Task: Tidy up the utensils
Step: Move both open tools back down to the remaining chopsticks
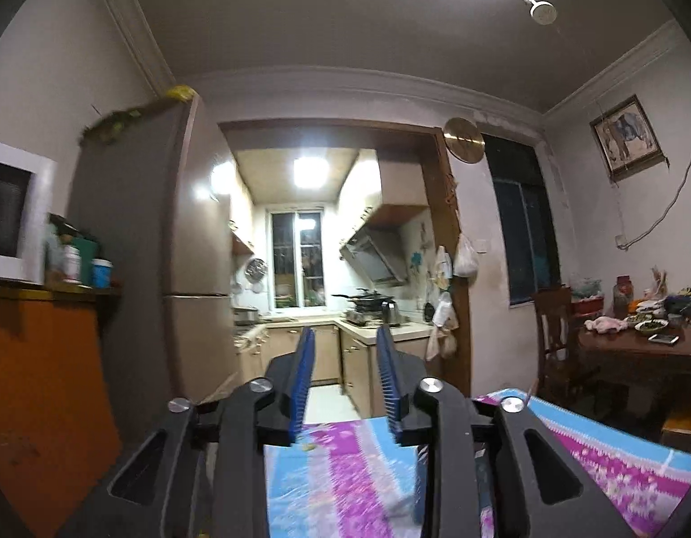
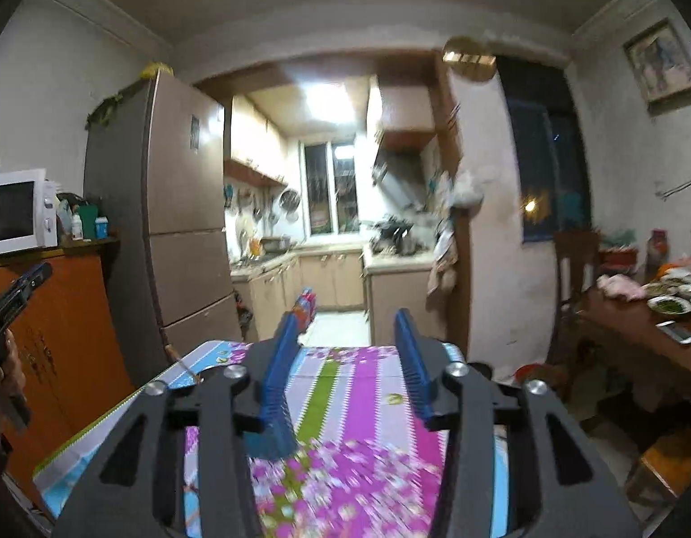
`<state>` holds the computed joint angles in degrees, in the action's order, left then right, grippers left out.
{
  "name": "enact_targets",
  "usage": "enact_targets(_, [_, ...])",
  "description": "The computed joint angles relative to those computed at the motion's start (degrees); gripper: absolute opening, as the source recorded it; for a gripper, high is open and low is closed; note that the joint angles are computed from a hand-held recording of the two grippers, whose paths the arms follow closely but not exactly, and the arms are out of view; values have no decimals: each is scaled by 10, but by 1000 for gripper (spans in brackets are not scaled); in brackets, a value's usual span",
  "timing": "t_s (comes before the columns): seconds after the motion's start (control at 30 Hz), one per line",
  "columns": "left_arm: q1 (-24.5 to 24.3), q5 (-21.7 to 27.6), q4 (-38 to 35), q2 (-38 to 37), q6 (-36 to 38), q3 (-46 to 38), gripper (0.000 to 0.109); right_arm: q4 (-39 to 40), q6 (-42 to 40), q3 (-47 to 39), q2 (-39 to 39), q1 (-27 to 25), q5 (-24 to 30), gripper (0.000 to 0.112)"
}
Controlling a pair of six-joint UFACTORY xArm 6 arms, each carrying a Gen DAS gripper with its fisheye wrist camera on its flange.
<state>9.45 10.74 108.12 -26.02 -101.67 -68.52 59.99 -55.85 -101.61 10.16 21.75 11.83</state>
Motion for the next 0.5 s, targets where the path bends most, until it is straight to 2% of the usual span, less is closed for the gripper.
enact_targets(0.1, [-23,39,-41,-103,74,99,45,114,-120,114,-96,3,-50,59])
enact_targets(0.17, [-48,73,-67,-165,122,158,57,133,-141,182,-149,3,-87,68])
enact_targets(0.23, [-90,121,-92,-223,167,214,67,87,-90,250,-194,-2,-106,68])
enact_targets(0.33, [-162,196,-127,-278,230,276,71,14,-22,338,-243,0,-137,68])
enact_targets(0.4, [-203,230,-183,-309,274,317,72,9,-20,378,-263,6,-136,68])
enact_targets(0.43, [-213,235,-220,-310,295,328,72,-23,5,411,-277,12,-141,68])
enact_targets(0.5, [-253,277,-277,-323,321,361,72,-54,21,453,-294,22,-148,68])
